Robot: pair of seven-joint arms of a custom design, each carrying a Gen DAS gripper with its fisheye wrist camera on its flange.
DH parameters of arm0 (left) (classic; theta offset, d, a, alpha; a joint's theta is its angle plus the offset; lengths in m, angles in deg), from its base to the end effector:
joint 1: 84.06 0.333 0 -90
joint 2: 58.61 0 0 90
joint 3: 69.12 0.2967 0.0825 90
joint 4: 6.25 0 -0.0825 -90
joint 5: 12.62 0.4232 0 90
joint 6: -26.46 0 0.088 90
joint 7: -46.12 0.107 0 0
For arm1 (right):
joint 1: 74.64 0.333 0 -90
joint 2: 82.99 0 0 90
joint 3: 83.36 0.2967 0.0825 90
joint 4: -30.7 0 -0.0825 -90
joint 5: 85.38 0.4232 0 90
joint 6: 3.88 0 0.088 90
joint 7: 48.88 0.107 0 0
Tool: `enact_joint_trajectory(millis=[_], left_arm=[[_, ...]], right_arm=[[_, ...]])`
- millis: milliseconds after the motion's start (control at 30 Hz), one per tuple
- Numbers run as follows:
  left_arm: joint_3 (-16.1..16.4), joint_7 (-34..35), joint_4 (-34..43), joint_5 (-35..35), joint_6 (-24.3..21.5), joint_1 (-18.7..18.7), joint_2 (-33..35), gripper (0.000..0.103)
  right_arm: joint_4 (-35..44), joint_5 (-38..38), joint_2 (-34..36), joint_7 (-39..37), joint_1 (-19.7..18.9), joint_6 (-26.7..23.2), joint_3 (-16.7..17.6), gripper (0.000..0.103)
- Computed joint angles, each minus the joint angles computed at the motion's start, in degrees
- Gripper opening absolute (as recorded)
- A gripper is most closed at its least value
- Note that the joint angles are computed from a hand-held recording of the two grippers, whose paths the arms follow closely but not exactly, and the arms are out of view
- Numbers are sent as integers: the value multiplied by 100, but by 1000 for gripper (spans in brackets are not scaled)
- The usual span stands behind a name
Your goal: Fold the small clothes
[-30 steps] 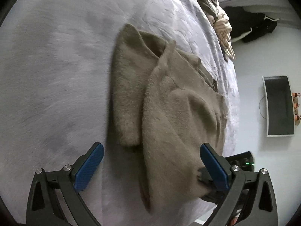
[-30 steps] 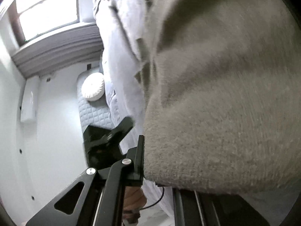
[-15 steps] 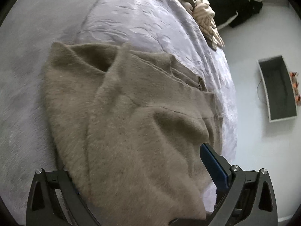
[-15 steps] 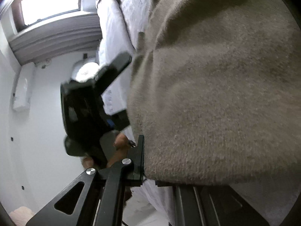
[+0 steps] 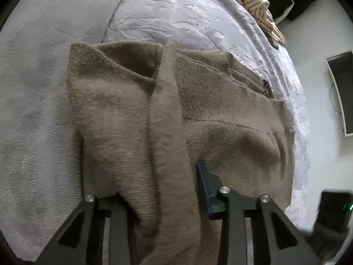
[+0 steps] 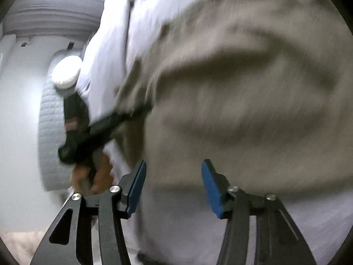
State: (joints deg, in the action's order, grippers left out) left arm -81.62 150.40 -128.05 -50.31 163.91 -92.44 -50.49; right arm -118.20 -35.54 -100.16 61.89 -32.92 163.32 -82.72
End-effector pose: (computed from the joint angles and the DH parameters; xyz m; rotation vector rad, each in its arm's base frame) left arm 0.5624 -0.2187 0.3156 1.8220 -2.1066 0.6061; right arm 0.3875 0.2890 0.3683 -1.3432 2.0664 0.3746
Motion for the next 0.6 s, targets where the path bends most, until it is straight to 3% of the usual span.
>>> enact_joint_trajectory(millis=[33,100,233,467,600], left_arm=[[-1,-5,-49,19,61,-9,-49,28],[-5,-52,-68,74,130,-39,-93,28],[0,-116,-118,106,248,-71,-208,25],[-35,-61,-39,-40,340,-177,-494,23],[-114,18,242,-101,475,-350,-547,21]], right_arm=[[45,-460,71,310,-277,-10,135,9],[179,-1419,299,927,-735,-62,337,7],[501,-1651,889,696,-787,-457,181,7],[603,-124,1171,-824,-914,-299,363,6],[301,1202,806,-1984,-896,-291,331,6]])
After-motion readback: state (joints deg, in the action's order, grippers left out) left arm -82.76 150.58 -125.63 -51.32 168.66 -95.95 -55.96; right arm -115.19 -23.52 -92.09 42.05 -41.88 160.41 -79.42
